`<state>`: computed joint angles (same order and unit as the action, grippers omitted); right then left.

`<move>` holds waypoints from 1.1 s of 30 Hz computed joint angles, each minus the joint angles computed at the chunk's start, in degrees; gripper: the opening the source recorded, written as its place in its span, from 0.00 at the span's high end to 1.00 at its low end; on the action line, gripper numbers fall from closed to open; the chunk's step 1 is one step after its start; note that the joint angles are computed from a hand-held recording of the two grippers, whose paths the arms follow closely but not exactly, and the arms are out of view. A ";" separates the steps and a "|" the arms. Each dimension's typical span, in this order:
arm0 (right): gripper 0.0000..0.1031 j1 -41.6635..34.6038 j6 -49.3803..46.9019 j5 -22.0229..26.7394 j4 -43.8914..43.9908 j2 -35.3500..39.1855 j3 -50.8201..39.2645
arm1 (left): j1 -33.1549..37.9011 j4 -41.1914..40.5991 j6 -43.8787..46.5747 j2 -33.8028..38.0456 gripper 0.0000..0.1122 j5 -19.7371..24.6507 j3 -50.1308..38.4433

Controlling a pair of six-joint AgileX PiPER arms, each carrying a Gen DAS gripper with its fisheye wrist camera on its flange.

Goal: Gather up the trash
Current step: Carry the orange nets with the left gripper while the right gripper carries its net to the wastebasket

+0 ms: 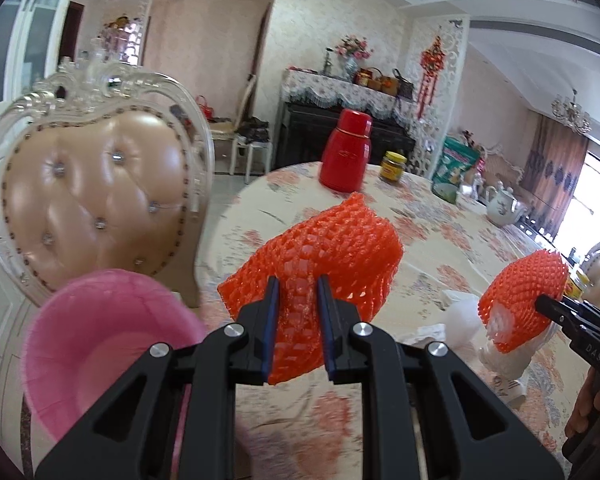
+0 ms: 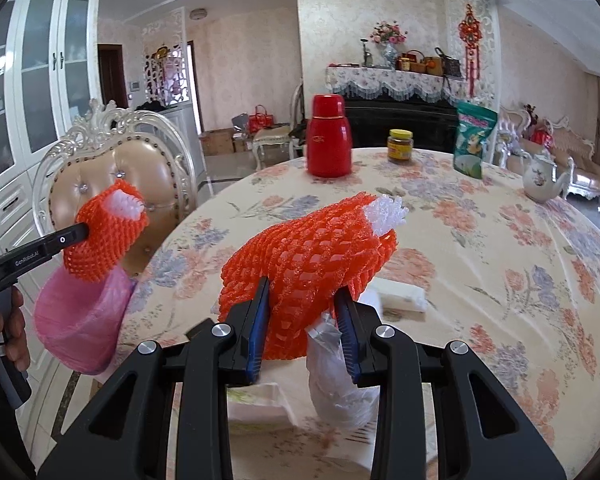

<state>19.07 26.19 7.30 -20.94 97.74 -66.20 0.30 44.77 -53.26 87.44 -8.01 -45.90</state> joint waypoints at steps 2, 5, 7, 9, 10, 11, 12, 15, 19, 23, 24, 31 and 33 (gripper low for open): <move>0.69 1.28 1.87 0.46 -1.70 0.79 -1.30 | 2.82 4.65 -3.87 -1.85 0.84 -0.84 1.52; 0.69 3.15 2.96 0.87 -2.44 1.97 -3.05 | 5.63 5.36 -3.85 -4.09 0.84 -1.05 3.23; 0.69 4.15 2.28 1.16 -1.56 2.81 -4.37 | 8.35 8.10 -5.73 -5.66 0.84 -1.54 4.46; 0.69 5.72 1.96 1.58 -1.00 4.04 -6.15 | 11.10 12.00 -8.93 -6.67 0.84 -2.28 5.25; 0.69 6.58 1.27 1.88 -0.33 4.73 -7.20 | 12.66 13.45 -9.97 -7.13 0.84 -2.63 5.67; 0.69 7.10 1.23 1.99 -0.26 5.06 -7.70 | 14.25 15.74 -11.78 -7.42 0.84 -3.21 5.96; 0.69 7.96 0.39 2.22 0.64 5.84 -8.82 | 15.93 17.24 -12.85 -7.79 0.84 -3.65 6.39; 0.69 10.35 -0.71 3.05 1.93 7.94 -11.83 | 20.28 21.23 -15.44 -8.21 0.83 -5.51 7.28; 0.69 13.10 -4.44 4.65 5.80 11.09 -16.50 | 25.18 24.41 -17.30 -8.08 0.83 -7.27 7.74; 0.69 15.72 -9.17 6.59 10.27 14.65 -21.83 | 28.11 25.57 -17.67 -7.54 0.83 -8.06 7.86; 0.69 16.19 -9.98 7.01 11.01 15.32 -22.86 | 28.60 25.84 -17.85 -7.40 0.83 -8.19 7.85; 0.69 19.40 -15.96 11.20 16.34 21.82 -32.82 | 31.48 24.86 -16.37 -6.38 0.83 -8.25 7.71; 0.69 20.10 -17.74 12.71 18.03 24.00 -36.15 | 31.77 24.11 -15.68 -5.89 0.83 -7.77 7.46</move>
